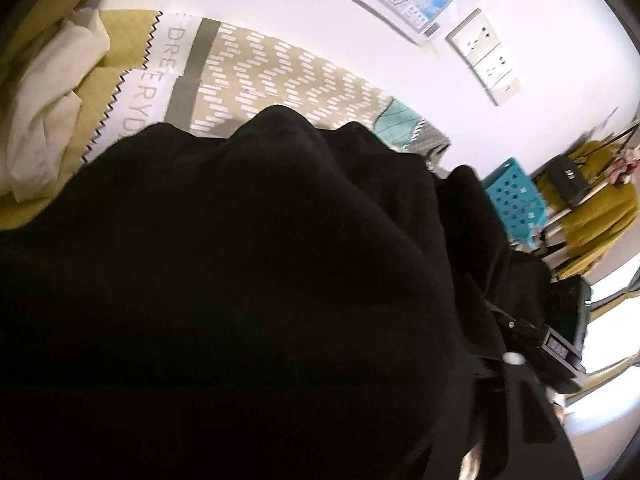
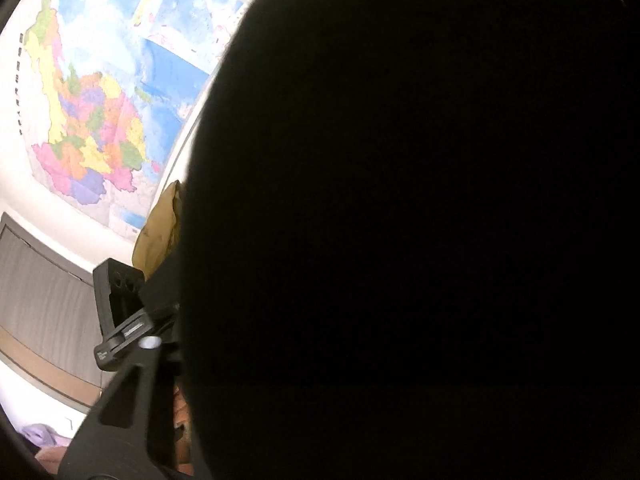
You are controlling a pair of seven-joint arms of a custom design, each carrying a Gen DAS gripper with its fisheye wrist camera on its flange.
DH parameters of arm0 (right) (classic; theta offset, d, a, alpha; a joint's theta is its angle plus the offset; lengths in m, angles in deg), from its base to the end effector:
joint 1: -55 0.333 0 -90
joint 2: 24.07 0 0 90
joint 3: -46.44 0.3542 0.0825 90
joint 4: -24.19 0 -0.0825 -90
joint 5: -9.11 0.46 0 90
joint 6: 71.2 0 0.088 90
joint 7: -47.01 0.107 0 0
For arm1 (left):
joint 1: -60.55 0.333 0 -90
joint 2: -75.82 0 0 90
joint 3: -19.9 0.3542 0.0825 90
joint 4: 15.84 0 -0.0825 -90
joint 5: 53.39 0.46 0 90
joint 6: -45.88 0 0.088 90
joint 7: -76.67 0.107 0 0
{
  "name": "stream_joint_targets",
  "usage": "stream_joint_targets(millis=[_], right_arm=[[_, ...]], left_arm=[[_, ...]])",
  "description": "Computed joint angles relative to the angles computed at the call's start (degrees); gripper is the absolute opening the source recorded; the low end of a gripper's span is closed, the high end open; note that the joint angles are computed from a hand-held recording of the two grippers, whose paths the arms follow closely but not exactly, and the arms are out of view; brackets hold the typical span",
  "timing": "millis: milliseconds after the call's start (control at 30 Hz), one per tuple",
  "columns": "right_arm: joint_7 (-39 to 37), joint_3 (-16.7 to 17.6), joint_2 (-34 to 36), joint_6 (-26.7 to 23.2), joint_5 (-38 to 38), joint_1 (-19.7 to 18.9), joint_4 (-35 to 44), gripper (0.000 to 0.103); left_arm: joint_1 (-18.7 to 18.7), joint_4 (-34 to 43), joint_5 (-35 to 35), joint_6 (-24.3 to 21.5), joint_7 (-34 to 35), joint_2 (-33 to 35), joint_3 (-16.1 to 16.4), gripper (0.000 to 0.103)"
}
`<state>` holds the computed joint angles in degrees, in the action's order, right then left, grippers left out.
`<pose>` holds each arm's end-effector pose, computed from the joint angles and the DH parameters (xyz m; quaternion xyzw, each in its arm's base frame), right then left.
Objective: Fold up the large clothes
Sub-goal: 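Carry the folded jacket with both grippers toward the clothes pile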
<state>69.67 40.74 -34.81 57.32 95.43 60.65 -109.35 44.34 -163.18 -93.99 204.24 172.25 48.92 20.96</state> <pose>0.5594 0.0273 0.4416 -0.6311 0.5334 0.0790 0.5577 0.4723 -0.0990 0.4849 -0.7208 0.5793 -0.3800 0.0204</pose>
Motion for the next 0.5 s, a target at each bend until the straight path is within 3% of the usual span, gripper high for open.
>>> stream_joint_targets(millis=[100, 200, 500], right_arm=[[-0.95, -0.61, -1.31, -2.14, 1.04, -0.2, -0.37, 0.027], [-3.17, -1.04, -4.52, -2.69, 2.65, -0.24, -1.67, 0.024], [-4.82, -2.42, -11.9, -3.5, 2.81, 1.74, -1.96, 0.023]], left_arm=[[1.31, 0.11, 2.83, 0.27, -2.57, -0.61, -1.8, 0.041], [-0.09, 0.48, 2.27, -0.16, -1.41, -1.79, -0.05, 0.037], [-0.13, 4.04, 2.47, -2.77, 3.25, -6.32, 2.67, 0.036]])
